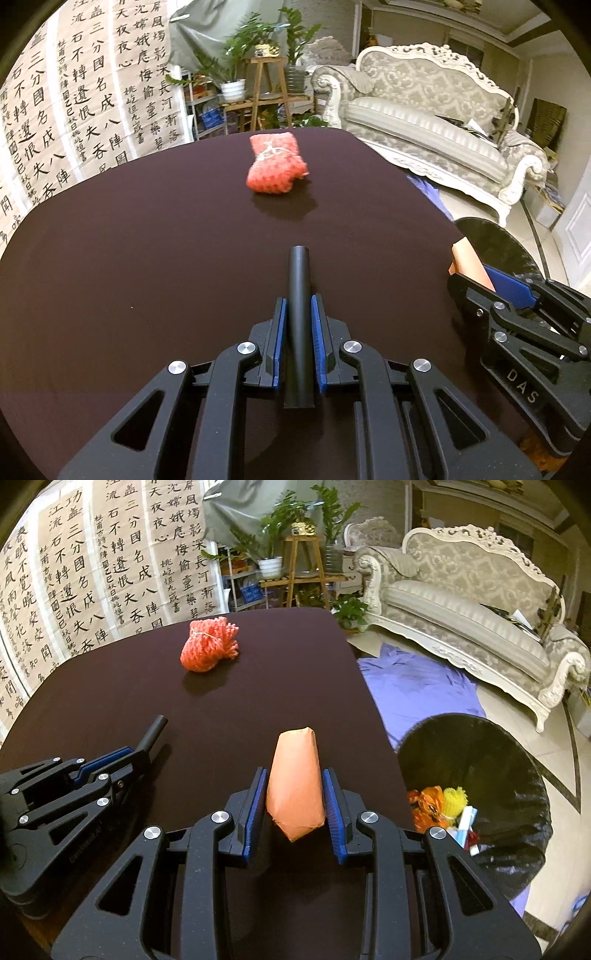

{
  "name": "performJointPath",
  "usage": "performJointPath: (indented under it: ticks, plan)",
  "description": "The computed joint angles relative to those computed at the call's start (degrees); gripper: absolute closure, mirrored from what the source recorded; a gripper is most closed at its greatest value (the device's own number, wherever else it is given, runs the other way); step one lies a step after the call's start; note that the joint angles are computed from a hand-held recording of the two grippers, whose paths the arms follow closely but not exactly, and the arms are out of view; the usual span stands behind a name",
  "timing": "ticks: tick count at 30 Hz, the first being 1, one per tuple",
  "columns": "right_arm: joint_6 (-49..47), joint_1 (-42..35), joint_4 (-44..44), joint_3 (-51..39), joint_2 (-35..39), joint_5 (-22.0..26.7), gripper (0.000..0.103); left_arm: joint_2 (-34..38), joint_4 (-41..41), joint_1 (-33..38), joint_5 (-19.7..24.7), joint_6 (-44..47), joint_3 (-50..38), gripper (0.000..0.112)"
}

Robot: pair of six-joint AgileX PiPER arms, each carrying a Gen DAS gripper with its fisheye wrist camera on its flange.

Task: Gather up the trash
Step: 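Carry the black tube and tan paper over the black bin and open both tools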

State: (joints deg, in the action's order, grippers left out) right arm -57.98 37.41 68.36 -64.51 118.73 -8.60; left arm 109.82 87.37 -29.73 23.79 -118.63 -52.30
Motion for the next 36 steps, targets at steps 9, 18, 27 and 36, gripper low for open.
performJointPath:
  ticks: [9, 18, 27, 36]
  plan:
    - [17.4, -2.4, -16.0, 6.7, -3.5, -2.7, 0.073, 1.6, -0.9, -5.1, 1.5, -0.1, -2.5, 0.098]
    - [26.3, -7.1, -24.1, 11.8, -5.9, -6.0, 0.073, 4.5, -3.4, -8.0, 1.2, 4.6, -8.0, 0.098]
    - [29.1, -12.8, -26.5, 13.4, -6.3, -7.7, 0.073, 9.2, -9.1, -10.4, 0.9, 13.9, -17.3, 0.098]
    - [25.8, -17.9, -24.4, 10.4, -4.6, -8.2, 0.073, 16.6, -20.4, -10.6, 0.9, 29.5, -30.7, 0.098]
